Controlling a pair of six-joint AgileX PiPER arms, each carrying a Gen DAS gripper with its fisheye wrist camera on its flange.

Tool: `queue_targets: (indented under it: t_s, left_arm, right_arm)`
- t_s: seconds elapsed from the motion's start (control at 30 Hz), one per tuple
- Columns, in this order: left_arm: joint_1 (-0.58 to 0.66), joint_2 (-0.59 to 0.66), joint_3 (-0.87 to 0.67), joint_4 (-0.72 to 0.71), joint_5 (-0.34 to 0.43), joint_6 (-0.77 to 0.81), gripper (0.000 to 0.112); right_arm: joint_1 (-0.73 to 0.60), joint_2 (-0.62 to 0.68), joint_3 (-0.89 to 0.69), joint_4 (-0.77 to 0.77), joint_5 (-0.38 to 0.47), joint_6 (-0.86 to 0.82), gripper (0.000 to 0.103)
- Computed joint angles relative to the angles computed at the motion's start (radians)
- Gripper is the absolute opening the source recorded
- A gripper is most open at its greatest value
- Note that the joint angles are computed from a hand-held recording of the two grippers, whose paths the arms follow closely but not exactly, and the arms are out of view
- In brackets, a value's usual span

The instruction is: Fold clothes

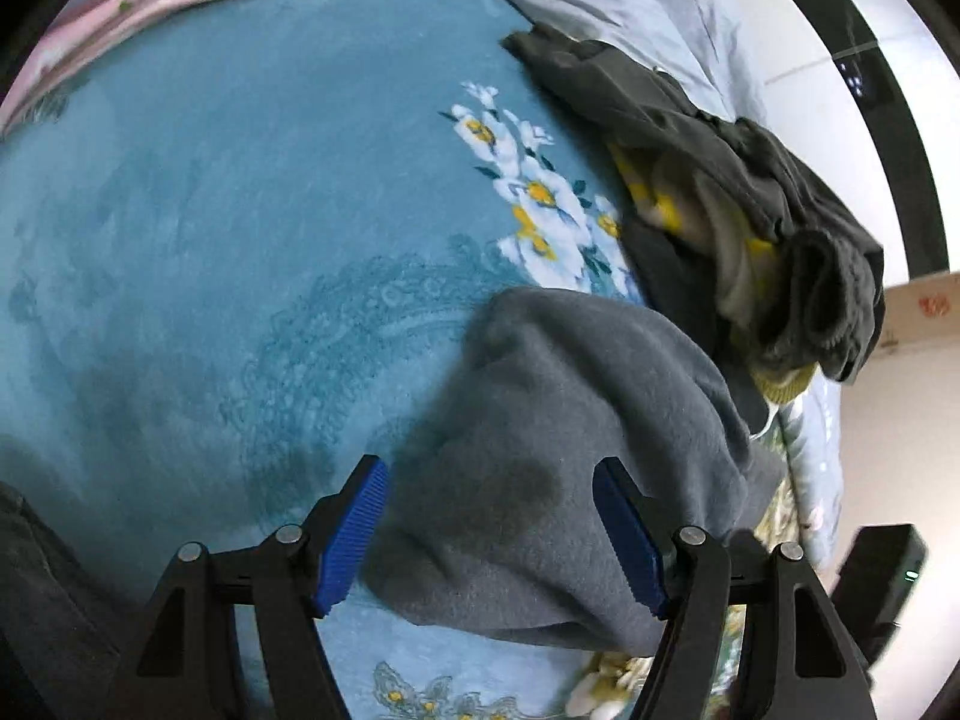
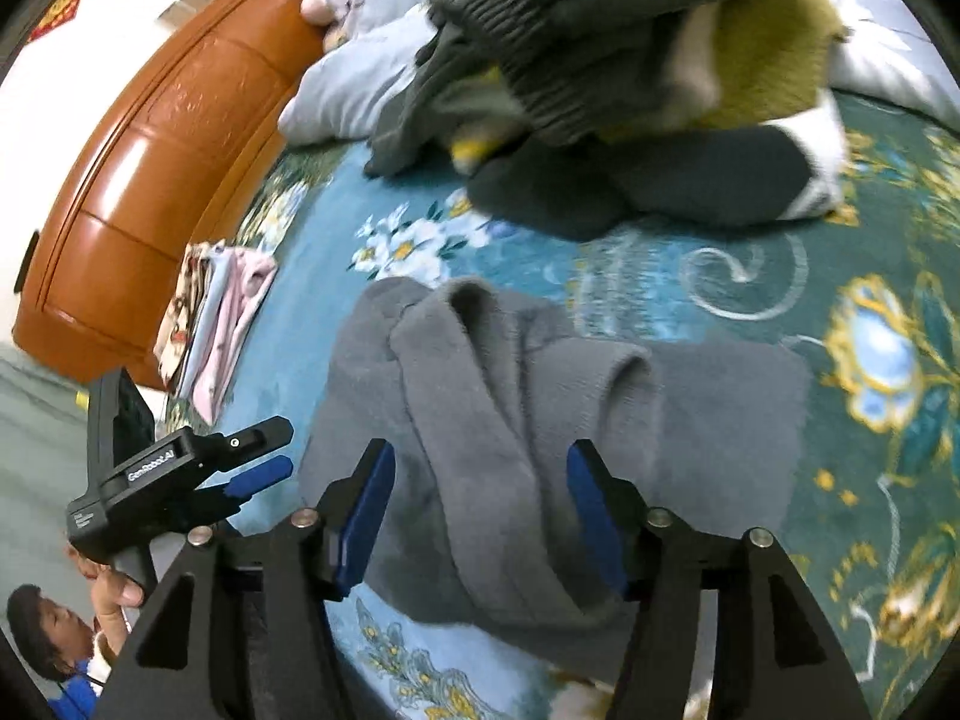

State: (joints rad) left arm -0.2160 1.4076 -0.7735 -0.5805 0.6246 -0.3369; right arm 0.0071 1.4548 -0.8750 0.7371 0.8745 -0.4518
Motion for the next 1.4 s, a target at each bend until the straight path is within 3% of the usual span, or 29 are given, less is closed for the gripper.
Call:
queue_targets:
  t_s: [0.17,0.2,0.33,0.4,0.47,0.53,0.6,0.7,0.87,1.0,1.1,1.33,1.4]
  left_arm:
    - [0.006,-0.005,0.003,0.0,-0.009,0.003,0.075]
    - [0.005,-0.005,0.0,0.001,-0.007,0.003,0.075]
    - [0.009,-0.034,0.006,-0.011,-0.007,0.026,0.075]
    - [0.02,-0.063,0.02,-0.069,-0.013,0.096,0.075]
    - [0.028,-0.091,0.032,-0.145,-0.017,0.187,0.075]
    - [0.02,-0.111,0.036,-0.23,-0.017,0.292,0.075]
    - [-0.017,-0.089,0.003,-0.201,-0.005,0.289,0.075]
    - [-0.093,-0.019,-0.074,-0.046,0.036,0.17,0.075]
    - [-0.115,0.058,-0.116,0.026,0.105,0.104,0.075]
    - [-0.129,0.022,-0.1,0.004,0.064,0.134,0.075]
    - [-0.143,0.075,-0.129,-0.015,0.088,0.16,0.076]
    - [-0.157,0.134,-0.161,0.132,0.111,-0.011,0.076]
    - [-0.154,0.135,-0.154,0.138,0.11,-0.03,0.076]
  right_arm:
    - [0.049,0.058,-0.019,0.006,-0.045,0.057,0.061]
    - [0.048,0.052,-0.016,0.035,-0.053,0.052,0.057]
    - [0.095,0.003,-0.045,-0.007,-0.076,0.173,0.017]
    - [0.118,-0.029,-0.074,-0.065,-0.06,0.244,0.013]
    - [0.081,-0.101,-0.107,-0.063,0.018,0.258,0.007]
    - [0.006,-0.177,-0.128,-0.039,0.095,0.226,0.007]
    - [-0.083,-0.216,-0.13,-0.046,0.159,0.197,0.007]
    - [-0.179,-0.209,-0.053,-0.095,0.143,0.194,0.007]
    - [-0.31,-0.116,0.144,-0.044,0.07,0.16,0.007]
    - [-0.409,-0.156,0.107,0.007,0.149,0.077,0.007]
    - [-0.45,-0.173,0.063,0.008,0.168,0.047,0.007]
    - [-0.378,-0.062,0.164,0.012,0.038,0.065,0.008]
    - [-0.398,-0.062,0.143,0.027,0.09,0.038,0.011]
